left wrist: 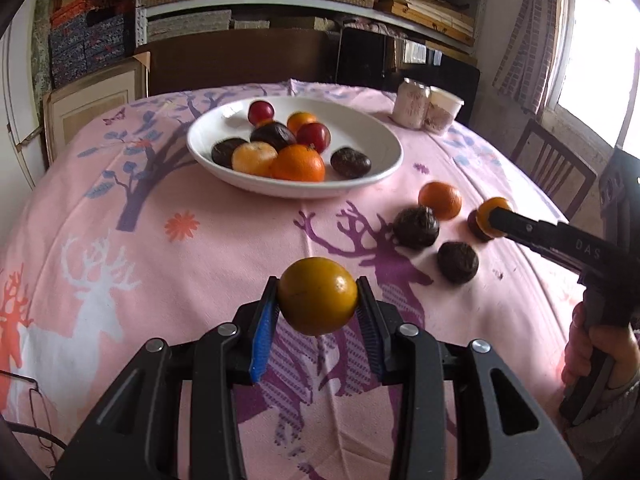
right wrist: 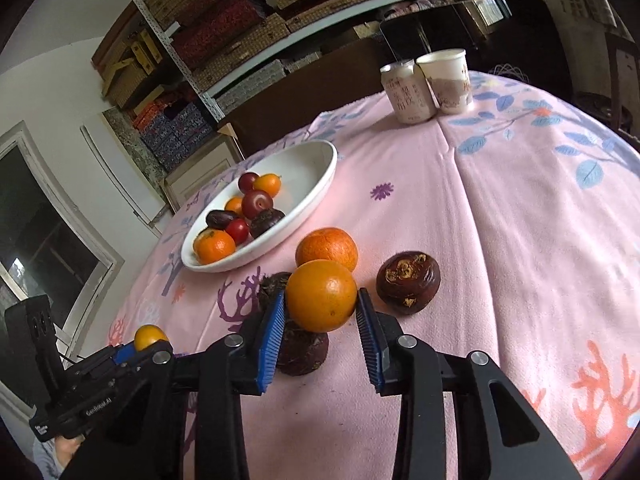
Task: Organize fruits
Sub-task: 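Grasp a yellow fruit with the left tool while the right grasps an orange, place both on the plate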
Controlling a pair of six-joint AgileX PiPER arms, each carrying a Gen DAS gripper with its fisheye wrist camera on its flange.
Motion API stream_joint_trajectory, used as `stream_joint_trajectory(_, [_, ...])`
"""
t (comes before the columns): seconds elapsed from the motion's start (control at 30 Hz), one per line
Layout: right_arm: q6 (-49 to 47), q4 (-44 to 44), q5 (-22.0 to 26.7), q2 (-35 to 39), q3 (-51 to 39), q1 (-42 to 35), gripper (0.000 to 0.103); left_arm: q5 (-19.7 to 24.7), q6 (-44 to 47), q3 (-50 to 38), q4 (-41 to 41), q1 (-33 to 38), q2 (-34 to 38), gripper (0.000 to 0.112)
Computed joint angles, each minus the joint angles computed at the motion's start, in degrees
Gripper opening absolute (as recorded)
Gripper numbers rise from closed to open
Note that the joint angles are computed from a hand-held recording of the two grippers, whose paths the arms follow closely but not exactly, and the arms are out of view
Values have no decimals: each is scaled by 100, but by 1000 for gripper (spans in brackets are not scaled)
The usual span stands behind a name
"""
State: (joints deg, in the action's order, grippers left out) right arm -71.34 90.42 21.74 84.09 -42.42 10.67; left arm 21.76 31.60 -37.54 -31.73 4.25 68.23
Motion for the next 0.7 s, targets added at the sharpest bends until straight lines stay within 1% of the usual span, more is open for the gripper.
stream_joint_trajectory(0.03, [3, 45, 18, -165, 5, -9, 36, 240, 49, -196, -41, 147, -31, 37])
stream_joint_trajectory(0.07, [156, -57, 71, -274, -75, -43, 36, 368, -91, -396, 148, 214, -47, 37])
stream_joint_trajectory(0.13, [710, -538, 191, -412, -412, -49, 36, 429, -812, -862, 973, 201, -9, 37])
stream_joint_trajectory(0.17, [975, -788, 187, -424, -625, -9, 36, 514, -973, -1130, 1152, 246, 79, 37])
stream_joint_trajectory(0.23, [1561, -1331, 123, -288, -1130, 126, 36, 723, -1055, -1720, 1209, 379, 402, 37])
stream_joint_trajectory(0.33, [2326, -2096, 67, 280, -1938, 399, 36, 801, -1324, -2431, 1483, 430, 1000, 37])
stream_joint_trajectory(0.43, [3485, -3463, -65, 961, -2693, 741, 36, 848, -1538, -3082, 1695, 465, 1773, 37])
stream_joint_trajectory(0.53, [4250, -4464, -27, 1595, -3334, 918, 36, 883, -1731, -3677, 1779, 494, 2555, 37])
stream_joint_trajectory(0.63, [5079, -5616, 93, 2103, -3934, 1101, 36, 1023, -1857, -4311, 1770, 507, 3263, 37])
stream_joint_trajectory(0.7, [5634, -6406, 80, 2293, -4151, 1268, 38, 1068, -2088, -4607, 1984, 444, 3603, 37])
